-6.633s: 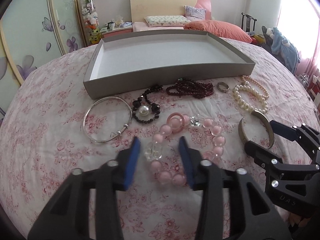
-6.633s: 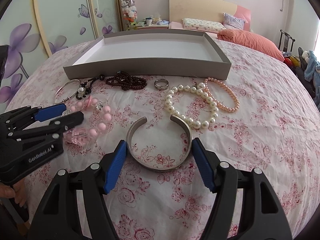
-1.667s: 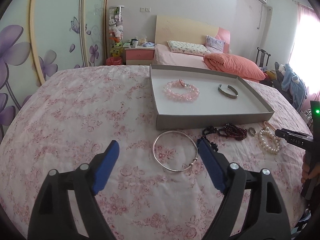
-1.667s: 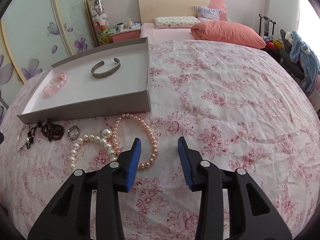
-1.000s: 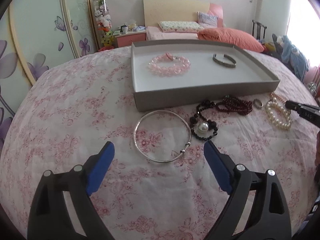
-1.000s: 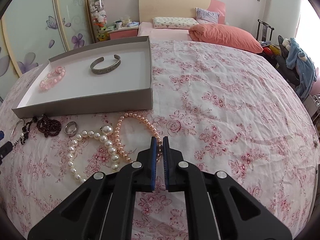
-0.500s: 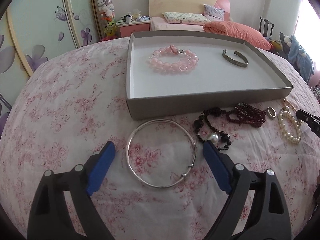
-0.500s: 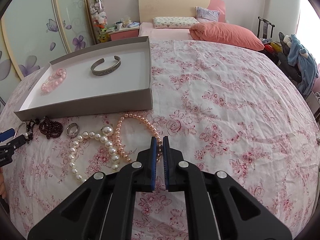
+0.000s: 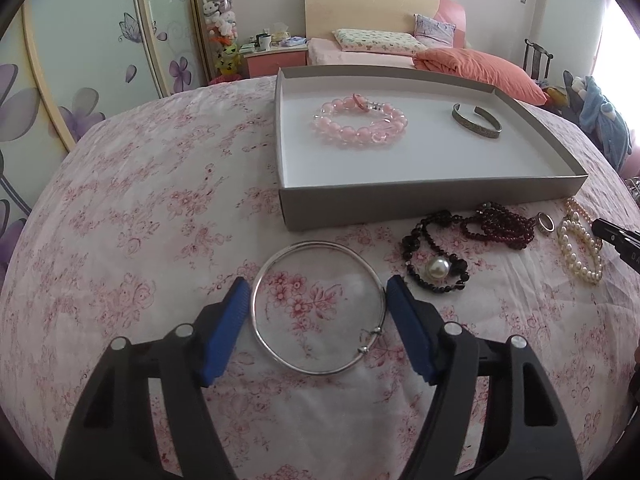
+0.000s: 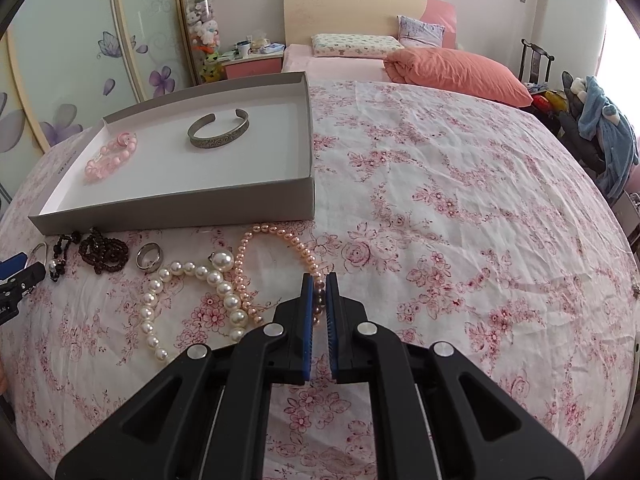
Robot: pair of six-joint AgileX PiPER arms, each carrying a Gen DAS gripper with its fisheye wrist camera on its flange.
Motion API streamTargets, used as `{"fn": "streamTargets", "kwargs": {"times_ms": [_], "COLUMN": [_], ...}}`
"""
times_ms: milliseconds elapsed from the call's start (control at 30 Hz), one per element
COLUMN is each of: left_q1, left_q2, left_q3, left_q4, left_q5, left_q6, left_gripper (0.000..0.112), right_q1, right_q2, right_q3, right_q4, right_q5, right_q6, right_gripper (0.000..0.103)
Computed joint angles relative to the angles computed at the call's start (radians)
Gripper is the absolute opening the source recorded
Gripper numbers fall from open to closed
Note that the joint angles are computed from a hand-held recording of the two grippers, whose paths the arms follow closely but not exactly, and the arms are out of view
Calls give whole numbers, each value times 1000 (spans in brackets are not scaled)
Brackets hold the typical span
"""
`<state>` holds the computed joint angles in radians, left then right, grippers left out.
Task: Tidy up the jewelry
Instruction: 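Grasp silver wire bangle with left tool while right tool holds pink pearl strand, then carry bangle and pearl strand into the tray and open both tools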
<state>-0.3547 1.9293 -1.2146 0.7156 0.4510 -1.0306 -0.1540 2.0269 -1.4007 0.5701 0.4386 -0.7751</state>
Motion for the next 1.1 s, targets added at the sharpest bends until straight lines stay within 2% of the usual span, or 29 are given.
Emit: {"fn": "streamTargets", "kwargs": {"times_ms": [567, 800, 967, 1100], "left_q1": [2, 2, 1, -16], "left_q2": [5, 3, -24, -61], "left_q3": [-2, 2, 40, 83], "left_q4": [-5, 6, 80, 196], "left_q5": [-1, -11, -30, -29], "left_q6": [5, -6, -101, -218], "left_gripper": [73, 68, 68, 68], "right_q1": [-2, -6, -38, -56], "right_q2": [1, 1, -55, -117], "right_q3": [-2, -3, 76, 133], "right_q4": [4, 28, 323, 545], "right_q5": [2, 12, -4, 33], "right_q6": [-4, -24, -305, -520], "right_gripper": [7, 7, 6, 6]}}
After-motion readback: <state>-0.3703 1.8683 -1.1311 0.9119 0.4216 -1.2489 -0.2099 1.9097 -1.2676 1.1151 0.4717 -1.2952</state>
